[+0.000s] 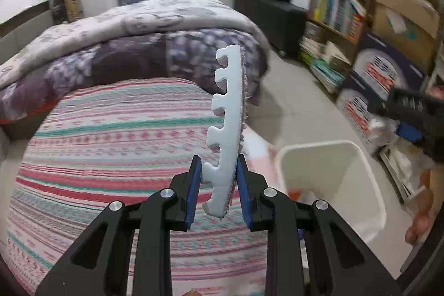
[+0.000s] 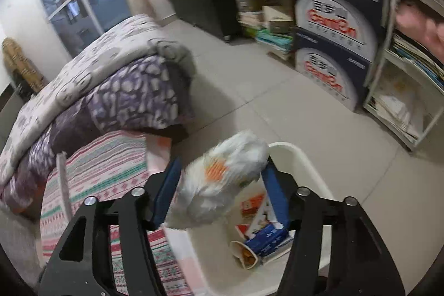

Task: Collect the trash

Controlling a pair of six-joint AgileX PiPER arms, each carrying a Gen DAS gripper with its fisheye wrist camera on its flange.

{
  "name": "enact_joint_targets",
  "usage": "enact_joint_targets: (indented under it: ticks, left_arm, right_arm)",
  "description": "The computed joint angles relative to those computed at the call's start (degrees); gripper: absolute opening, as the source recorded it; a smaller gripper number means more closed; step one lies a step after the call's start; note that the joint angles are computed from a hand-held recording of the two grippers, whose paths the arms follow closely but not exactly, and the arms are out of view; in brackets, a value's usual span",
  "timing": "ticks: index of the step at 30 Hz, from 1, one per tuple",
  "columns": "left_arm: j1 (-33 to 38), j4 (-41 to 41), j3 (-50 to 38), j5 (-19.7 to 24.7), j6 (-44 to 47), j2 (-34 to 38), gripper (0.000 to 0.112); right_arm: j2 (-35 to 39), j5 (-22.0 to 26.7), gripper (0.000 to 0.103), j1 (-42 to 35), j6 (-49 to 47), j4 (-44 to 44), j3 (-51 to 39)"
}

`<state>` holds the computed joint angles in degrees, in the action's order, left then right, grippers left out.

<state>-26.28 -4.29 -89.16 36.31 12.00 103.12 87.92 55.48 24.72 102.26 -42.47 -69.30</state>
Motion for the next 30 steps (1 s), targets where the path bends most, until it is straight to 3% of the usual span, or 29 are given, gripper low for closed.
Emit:
enact_joint_targets:
  ticks: [5,15,17,18,19,24,27,30]
  left_arm:
    - [-4.46,-0.78,1.98,0.21,1.56,0.37,0.026]
    - [-9.12,-6.79,3.35,2.52,6.64,1.65,0.028]
    - [-9.81,-8.42,1.85,4.11,8.47,2.85,0.041]
    - [-9.98,-8.36,1.76,4.06,8.41,2.94,0.06]
    - [-10.14,-8.31,1.98,3.69,8.11,2.78,0.065]
    - [-9.96,-6.97,2.48,3.51,5.86,1.42,0.065]
    - [-9.64,-4.11,4.61,2.06,3.81,-1.41,0.065]
    - [-8.87,-1.8,6.73,1.22,1.81,-4.8,0.074]
  right_arm:
    - [-4.29,0.0,0.071,-2.03,2.95,-0.31,4.9]
    - [-11.37,-0.44,0.079,-4.49,6.7,-0.77,11.86]
    - [-12.24,-0.28,0.08,-4.58,6.95,-0.86,12.64]
    - [-12.52,-0.23,0.081,-4.56,7.0,-0.93,12.87]
    - [-12.96,-0.23,0.081,-4.56,7.2,-1.06,13.25]
    - [-15.54,1.42,0.086,-3.22,9.81,-3.14,14.8]
    - [-14.13,7.03,0.091,1.0,9.95,-5.88,12.52]
    - [-12.7,10.93,0.096,4.81,8.04,-6.43,9.65]
